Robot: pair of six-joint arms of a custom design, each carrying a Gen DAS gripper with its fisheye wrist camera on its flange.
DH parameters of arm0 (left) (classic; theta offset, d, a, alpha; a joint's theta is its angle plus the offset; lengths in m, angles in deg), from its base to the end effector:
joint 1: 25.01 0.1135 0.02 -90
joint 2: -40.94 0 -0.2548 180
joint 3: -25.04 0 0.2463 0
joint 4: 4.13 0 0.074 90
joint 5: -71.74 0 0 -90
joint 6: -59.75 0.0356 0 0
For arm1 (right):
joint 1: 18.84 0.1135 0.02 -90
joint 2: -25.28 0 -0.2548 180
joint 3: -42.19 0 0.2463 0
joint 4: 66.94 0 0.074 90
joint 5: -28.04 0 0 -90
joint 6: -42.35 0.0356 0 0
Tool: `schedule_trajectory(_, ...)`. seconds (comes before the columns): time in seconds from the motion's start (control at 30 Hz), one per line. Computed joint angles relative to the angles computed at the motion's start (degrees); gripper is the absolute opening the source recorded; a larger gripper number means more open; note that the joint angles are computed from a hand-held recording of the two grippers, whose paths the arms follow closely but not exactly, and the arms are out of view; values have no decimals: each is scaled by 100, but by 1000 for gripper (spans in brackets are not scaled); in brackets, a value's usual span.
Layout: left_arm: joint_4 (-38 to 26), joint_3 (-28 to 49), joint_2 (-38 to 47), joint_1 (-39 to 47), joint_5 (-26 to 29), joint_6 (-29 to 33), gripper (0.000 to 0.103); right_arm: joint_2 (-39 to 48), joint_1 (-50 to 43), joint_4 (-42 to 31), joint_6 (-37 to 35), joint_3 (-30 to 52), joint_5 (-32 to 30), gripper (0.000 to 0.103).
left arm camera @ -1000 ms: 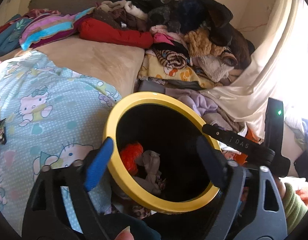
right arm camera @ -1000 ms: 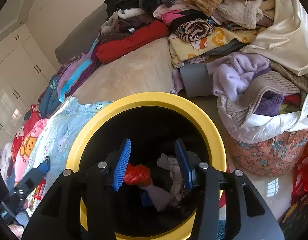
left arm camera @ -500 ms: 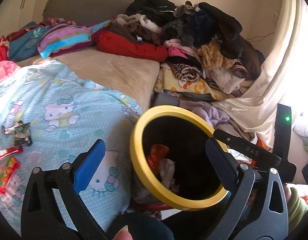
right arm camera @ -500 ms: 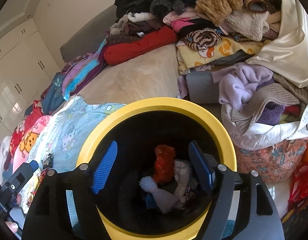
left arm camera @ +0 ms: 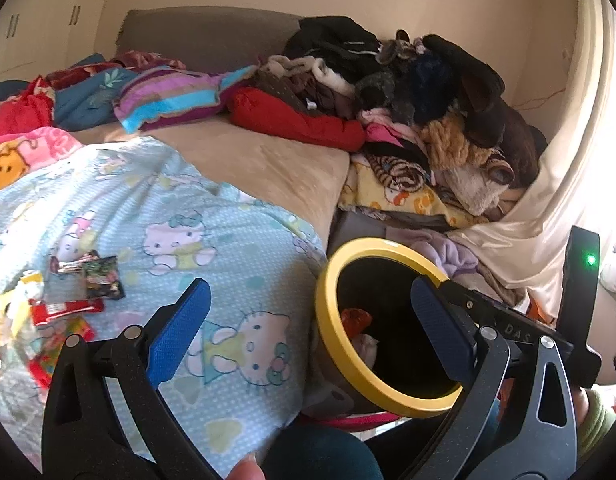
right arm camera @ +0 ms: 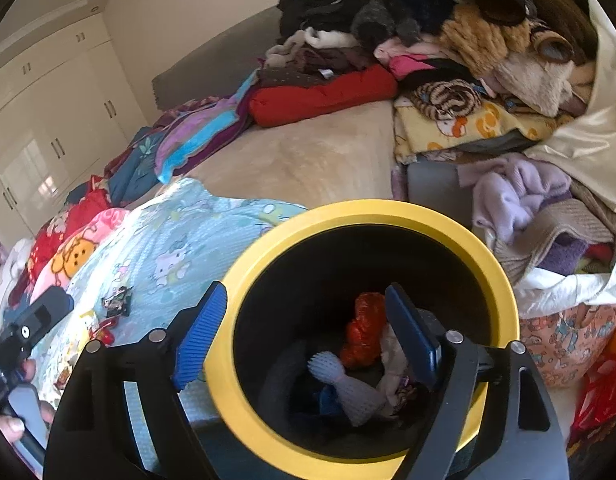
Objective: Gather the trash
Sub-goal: 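Move both tools back over the remaining candy on the bed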
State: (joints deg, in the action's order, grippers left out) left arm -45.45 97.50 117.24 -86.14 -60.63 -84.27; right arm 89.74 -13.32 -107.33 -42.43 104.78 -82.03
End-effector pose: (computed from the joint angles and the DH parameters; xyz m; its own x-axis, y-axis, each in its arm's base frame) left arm 0.1543 -0.2302 0.2734 -0.5390 -0.2606 -0.8010 -0.0317 0.9565 -0.2899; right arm 0.2336 0.0348 0.2631 -0.6978 0.0184 -0.7160 -0.2808 0.9126 0.2972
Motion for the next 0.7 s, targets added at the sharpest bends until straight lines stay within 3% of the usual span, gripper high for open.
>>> schedule_trajectory(0.7,-1166,-552,-1375,3,-799,-735,92,-764,1984,178,582,-234,867,84)
